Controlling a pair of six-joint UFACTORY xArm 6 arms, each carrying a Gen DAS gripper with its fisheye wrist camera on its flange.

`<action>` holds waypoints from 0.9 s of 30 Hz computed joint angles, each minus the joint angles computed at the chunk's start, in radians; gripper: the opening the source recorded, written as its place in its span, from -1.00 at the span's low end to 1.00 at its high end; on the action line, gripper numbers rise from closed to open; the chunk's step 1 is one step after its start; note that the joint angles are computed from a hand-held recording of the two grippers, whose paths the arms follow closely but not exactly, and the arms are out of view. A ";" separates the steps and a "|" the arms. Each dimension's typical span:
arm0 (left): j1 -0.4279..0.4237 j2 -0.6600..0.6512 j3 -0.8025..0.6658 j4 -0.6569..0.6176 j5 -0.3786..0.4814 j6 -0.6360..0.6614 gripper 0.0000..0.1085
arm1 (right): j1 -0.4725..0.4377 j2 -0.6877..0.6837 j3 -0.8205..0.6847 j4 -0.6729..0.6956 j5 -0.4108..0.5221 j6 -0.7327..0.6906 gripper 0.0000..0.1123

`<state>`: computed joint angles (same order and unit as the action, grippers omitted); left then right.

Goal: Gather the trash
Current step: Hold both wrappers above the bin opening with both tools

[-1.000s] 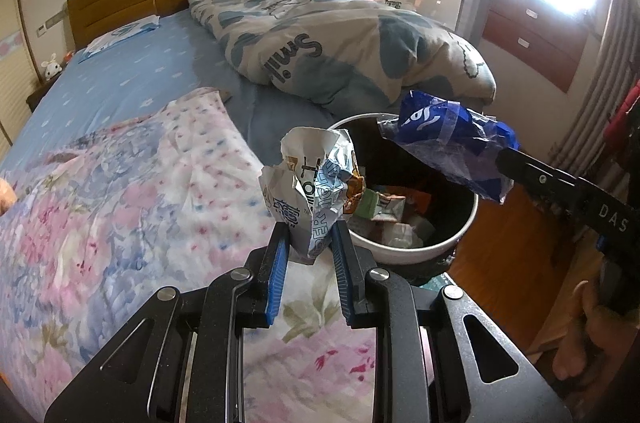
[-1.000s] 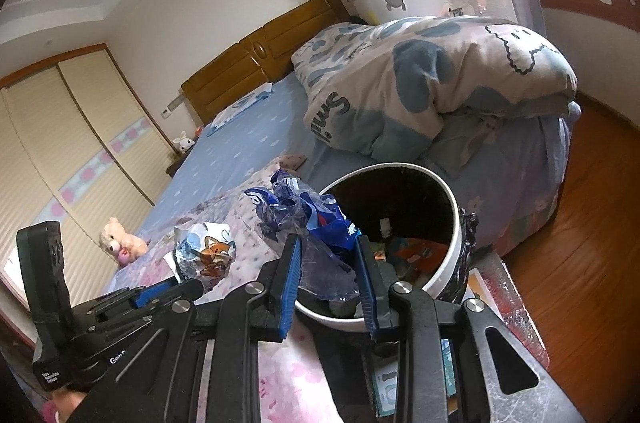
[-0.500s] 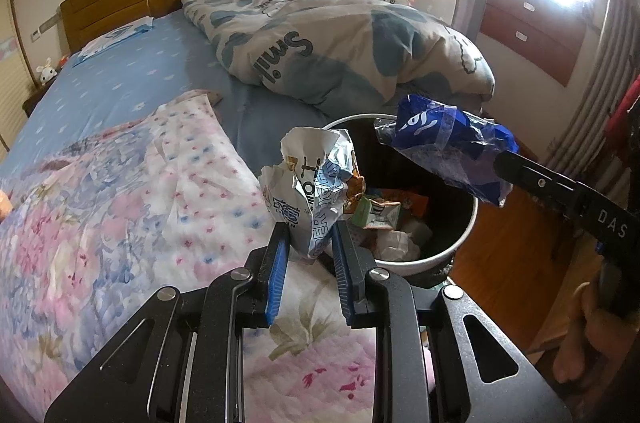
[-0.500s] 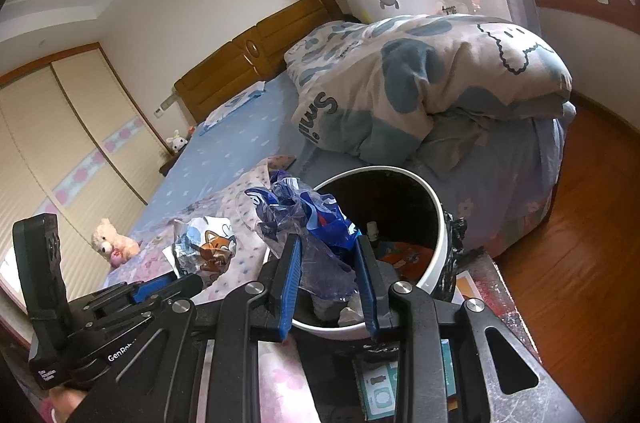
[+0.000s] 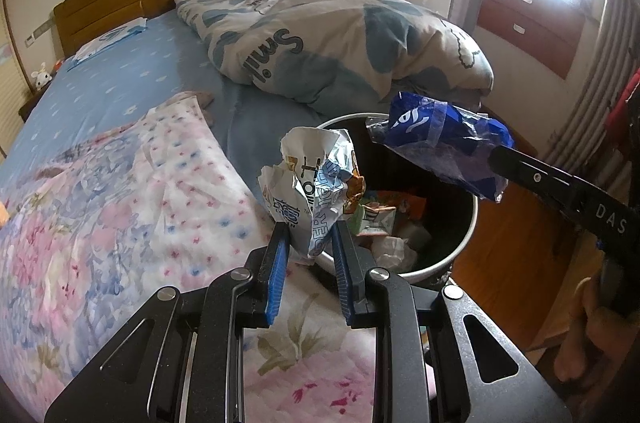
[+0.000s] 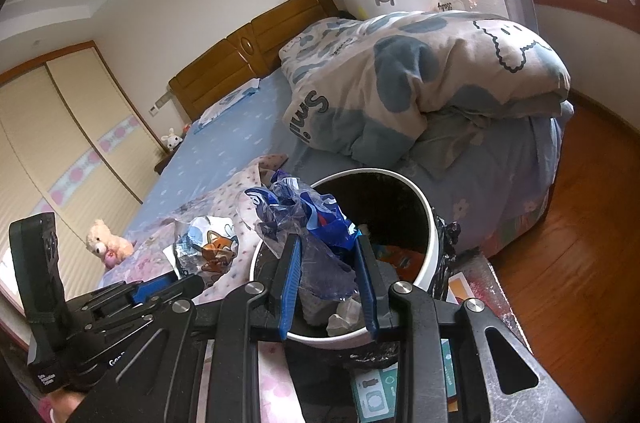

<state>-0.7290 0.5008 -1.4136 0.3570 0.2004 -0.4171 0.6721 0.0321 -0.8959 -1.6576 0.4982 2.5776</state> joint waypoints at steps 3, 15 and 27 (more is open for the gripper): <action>-0.004 0.014 -0.020 -0.006 0.009 0.007 -0.62 | -0.008 0.003 -0.003 0.005 -0.006 -0.009 -0.52; -0.013 0.082 -0.113 -0.077 0.051 0.077 -0.62 | -0.060 0.020 -0.011 0.038 -0.047 -0.060 -0.52; -0.017 0.115 -0.161 -0.102 0.073 0.104 -0.62 | -0.087 0.045 -0.035 0.056 -0.069 -0.096 -0.52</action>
